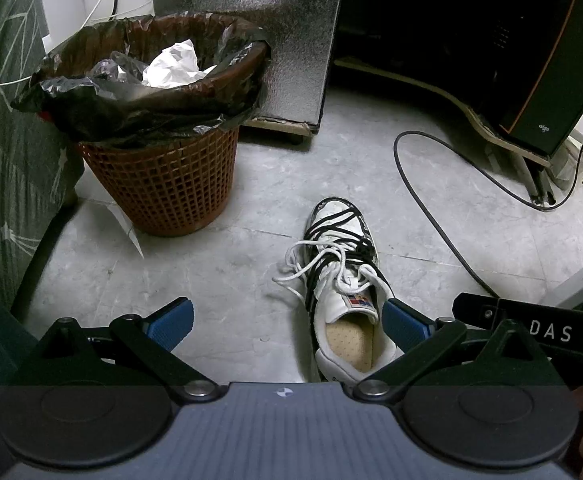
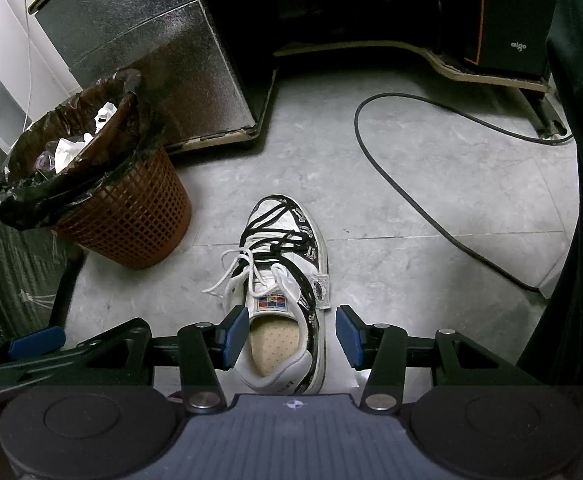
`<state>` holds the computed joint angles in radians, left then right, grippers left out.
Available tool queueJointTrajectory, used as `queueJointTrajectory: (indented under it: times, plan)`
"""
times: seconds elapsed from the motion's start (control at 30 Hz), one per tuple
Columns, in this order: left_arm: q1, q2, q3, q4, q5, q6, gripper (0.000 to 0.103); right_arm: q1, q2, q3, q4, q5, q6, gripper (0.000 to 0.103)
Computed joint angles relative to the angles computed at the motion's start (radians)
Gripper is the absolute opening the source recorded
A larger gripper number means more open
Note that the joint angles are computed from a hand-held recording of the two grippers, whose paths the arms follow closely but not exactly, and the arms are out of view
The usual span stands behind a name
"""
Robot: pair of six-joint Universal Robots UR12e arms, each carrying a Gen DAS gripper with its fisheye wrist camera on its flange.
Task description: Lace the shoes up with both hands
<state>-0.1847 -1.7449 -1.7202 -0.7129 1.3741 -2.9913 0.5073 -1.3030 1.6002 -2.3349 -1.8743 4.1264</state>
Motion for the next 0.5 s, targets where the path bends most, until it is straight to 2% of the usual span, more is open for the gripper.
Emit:
queueJointTrajectory:
  times: [0.5]
  plan:
    - [0.001, -0.001, 0.003, -0.012, 0.001, -0.004, 0.103, 0.001, 0.001, -0.002, 0.004, 0.003, 0.001, 0.052]
